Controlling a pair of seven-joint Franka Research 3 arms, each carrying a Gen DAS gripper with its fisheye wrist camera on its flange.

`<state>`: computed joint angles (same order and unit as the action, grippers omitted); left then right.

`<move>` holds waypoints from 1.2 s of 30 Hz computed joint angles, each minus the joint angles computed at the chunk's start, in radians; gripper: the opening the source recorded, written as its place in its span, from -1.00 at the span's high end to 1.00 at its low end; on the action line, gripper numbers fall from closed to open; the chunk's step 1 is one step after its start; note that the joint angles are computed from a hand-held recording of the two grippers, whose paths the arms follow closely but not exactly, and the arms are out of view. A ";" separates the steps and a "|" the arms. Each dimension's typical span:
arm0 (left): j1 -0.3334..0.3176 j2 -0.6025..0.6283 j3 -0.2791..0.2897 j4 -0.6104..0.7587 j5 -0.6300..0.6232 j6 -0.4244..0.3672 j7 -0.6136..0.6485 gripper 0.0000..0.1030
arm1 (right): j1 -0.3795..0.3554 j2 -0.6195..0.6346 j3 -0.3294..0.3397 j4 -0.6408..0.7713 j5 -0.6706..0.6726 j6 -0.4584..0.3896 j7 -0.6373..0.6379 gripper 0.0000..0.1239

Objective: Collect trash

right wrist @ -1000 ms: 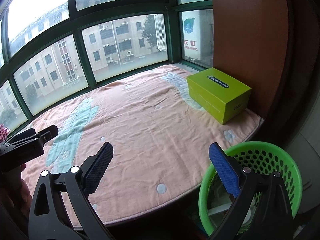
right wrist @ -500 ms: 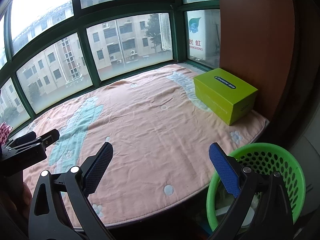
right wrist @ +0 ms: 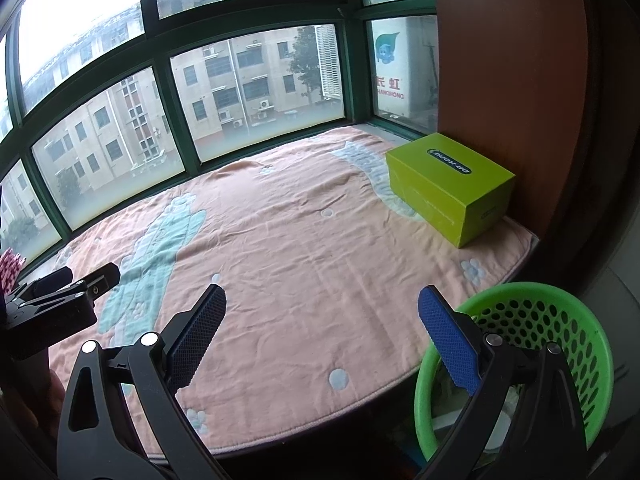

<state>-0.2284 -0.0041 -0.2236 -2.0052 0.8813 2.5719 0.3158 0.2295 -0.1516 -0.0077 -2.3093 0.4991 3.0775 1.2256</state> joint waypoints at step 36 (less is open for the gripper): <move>0.004 -0.010 -0.004 -0.019 0.035 -0.004 -0.030 -0.86 | 0.004 0.001 -0.002 -0.002 0.006 0.001 -0.001 -0.55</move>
